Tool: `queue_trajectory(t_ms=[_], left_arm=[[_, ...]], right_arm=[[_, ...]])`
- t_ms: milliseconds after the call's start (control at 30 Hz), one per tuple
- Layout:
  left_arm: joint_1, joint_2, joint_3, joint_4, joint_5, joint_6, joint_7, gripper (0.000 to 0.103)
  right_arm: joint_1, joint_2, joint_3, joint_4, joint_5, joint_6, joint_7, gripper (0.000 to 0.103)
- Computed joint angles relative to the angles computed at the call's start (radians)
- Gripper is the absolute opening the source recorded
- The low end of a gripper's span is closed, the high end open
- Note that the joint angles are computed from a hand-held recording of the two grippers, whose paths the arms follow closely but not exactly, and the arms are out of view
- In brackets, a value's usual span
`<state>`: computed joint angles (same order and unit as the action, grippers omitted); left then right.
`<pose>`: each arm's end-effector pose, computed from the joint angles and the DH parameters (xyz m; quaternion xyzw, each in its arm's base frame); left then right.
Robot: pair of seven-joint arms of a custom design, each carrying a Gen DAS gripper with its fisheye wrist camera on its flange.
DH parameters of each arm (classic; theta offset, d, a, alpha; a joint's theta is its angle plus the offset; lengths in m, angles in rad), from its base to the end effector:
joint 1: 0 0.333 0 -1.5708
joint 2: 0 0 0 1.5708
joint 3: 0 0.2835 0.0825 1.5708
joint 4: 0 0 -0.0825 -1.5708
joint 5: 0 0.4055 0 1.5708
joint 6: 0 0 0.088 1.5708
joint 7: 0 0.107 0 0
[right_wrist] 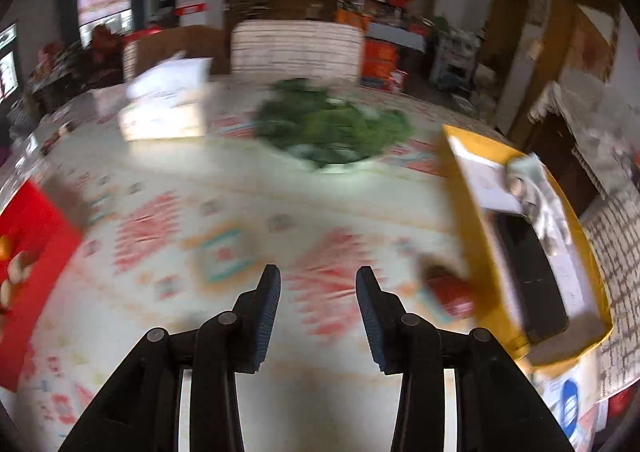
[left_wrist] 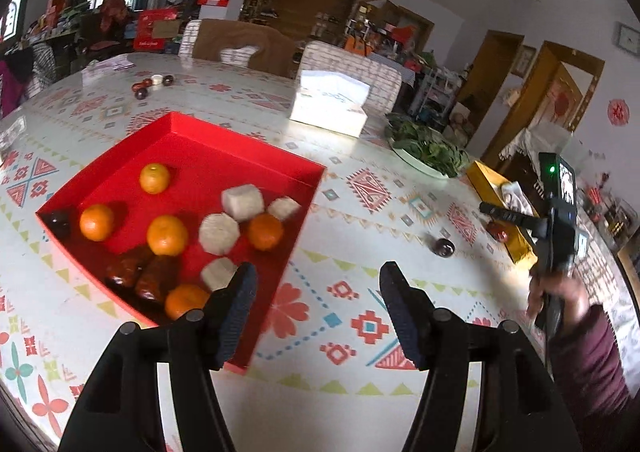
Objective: Organize fruits
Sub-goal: 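Grasp a dark round fruit with the left gripper while the right gripper grasps a red date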
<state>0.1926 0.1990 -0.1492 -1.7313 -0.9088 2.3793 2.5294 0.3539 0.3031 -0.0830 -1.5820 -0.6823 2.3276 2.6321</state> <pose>0.6718 0.0273 0.4763 -0.5128 0.7445 -0.4193 0.0837 0.6766 0.1830 0.4776 -0.5099 0.7800 -0.3211 0.1687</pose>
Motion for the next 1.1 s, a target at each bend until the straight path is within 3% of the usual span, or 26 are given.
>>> queue_trajectory(t_ms=[133,300,433,633,667,700,767,867,967,1100], left_arm=[[-0.009,-0.010,-0.004,-0.011,0.010,-0.002,-0.002,0.063],[-0.020,-0.020,-0.002,-0.025,0.018,-0.013,0.001,0.063],[-0.026,-0.007,-0.003,-0.013,0.031,-0.020,-0.008,0.063],[-0.022,-0.003,-0.005,-0.006,0.029,-0.039,-0.002,0.063],[-0.021,-0.001,-0.005,-0.004,0.028,-0.039,0.000,0.063],[-0.021,0.002,-0.005,-0.001,0.028,-0.039,0.000,0.063],[-0.020,0.006,-0.006,0.003,0.030,-0.045,-0.008,0.063],[-0.020,0.015,-0.008,0.012,0.041,-0.066,-0.023,0.063],[-0.024,0.006,-0.012,0.001,0.050,-0.066,-0.015,0.063],[-0.031,-0.004,-0.012,-0.010,0.054,-0.048,-0.011,0.063]], right_arm=[[-0.073,-0.063,-0.005,-0.092,0.093,0.087,-0.032,0.043],[-0.135,-0.061,0.000,-0.113,0.228,0.109,-0.118,0.043],[-0.141,-0.045,-0.004,-0.108,0.259,0.093,-0.137,0.040],[-0.126,-0.026,0.008,-0.075,0.297,0.026,-0.207,0.044],[-0.132,-0.041,0.016,-0.099,0.359,0.053,-0.257,0.044],[-0.171,-0.075,0.059,-0.157,0.491,0.135,-0.336,0.043],[-0.170,-0.121,0.073,-0.226,0.567,0.211,-0.395,0.043],[-0.124,-0.156,0.058,-0.262,0.461,0.219,-0.320,0.043],[-0.080,-0.147,0.044,-0.241,0.271,0.166,-0.185,0.043],[-0.071,-0.124,0.047,-0.224,0.222,0.164,-0.136,0.043]])
